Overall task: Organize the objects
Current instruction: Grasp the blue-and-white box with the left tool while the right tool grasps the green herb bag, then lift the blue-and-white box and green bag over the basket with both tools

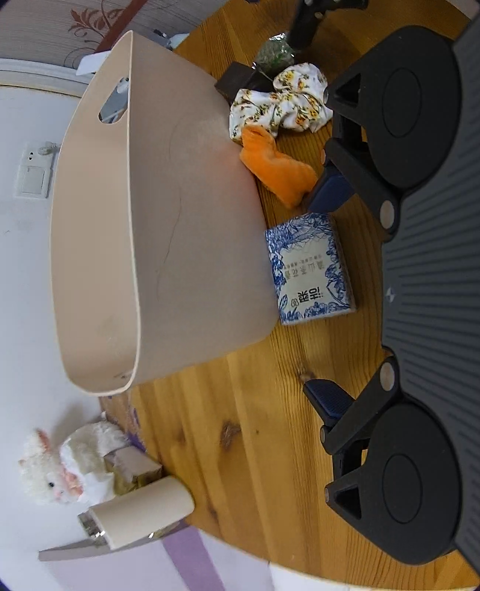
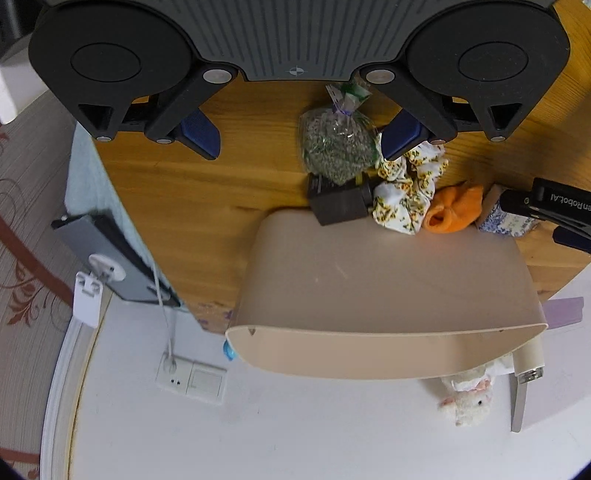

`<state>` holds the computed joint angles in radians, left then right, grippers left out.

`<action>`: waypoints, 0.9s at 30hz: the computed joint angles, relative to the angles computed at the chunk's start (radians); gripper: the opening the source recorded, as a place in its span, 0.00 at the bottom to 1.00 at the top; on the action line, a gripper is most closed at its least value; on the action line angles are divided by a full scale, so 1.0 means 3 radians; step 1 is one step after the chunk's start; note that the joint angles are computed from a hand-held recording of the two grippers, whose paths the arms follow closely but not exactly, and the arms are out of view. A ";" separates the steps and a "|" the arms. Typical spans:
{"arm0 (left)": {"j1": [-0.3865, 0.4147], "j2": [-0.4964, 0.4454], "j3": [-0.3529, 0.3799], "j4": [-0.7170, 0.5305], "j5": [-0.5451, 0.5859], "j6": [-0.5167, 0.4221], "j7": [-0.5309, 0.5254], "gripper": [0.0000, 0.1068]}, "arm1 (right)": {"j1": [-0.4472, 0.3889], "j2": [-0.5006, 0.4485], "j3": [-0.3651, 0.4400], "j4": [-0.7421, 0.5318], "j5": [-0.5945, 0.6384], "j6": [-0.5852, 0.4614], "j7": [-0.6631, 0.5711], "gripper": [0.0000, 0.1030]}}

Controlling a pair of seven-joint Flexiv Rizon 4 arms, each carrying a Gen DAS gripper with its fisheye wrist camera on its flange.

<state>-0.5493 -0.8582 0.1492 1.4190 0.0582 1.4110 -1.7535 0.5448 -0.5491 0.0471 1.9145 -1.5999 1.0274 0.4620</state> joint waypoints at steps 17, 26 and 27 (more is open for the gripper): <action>0.0109 -0.0083 -0.0114 -0.0115 -0.0046 -0.0099 -0.0030 0.61 | -0.0089 -0.0108 -0.0020 -0.0050 -0.0085 0.0307 0.0067 0.42; 0.0103 0.0059 -0.0122 0.0148 -0.0024 0.0043 0.0056 0.61 | -0.0016 0.0032 0.0026 0.0063 -0.0077 0.0128 0.0071 0.40; 0.0103 0.0079 -0.0126 0.0184 -0.0029 0.0072 0.0061 0.61 | -0.0010 0.0055 0.0034 0.0080 -0.0085 0.0102 0.0079 0.40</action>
<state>-0.5185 -0.8346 0.1114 1.4741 0.0494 1.4326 -1.7352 0.5417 -0.5326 0.0575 1.9384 -1.6255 1.0579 0.4856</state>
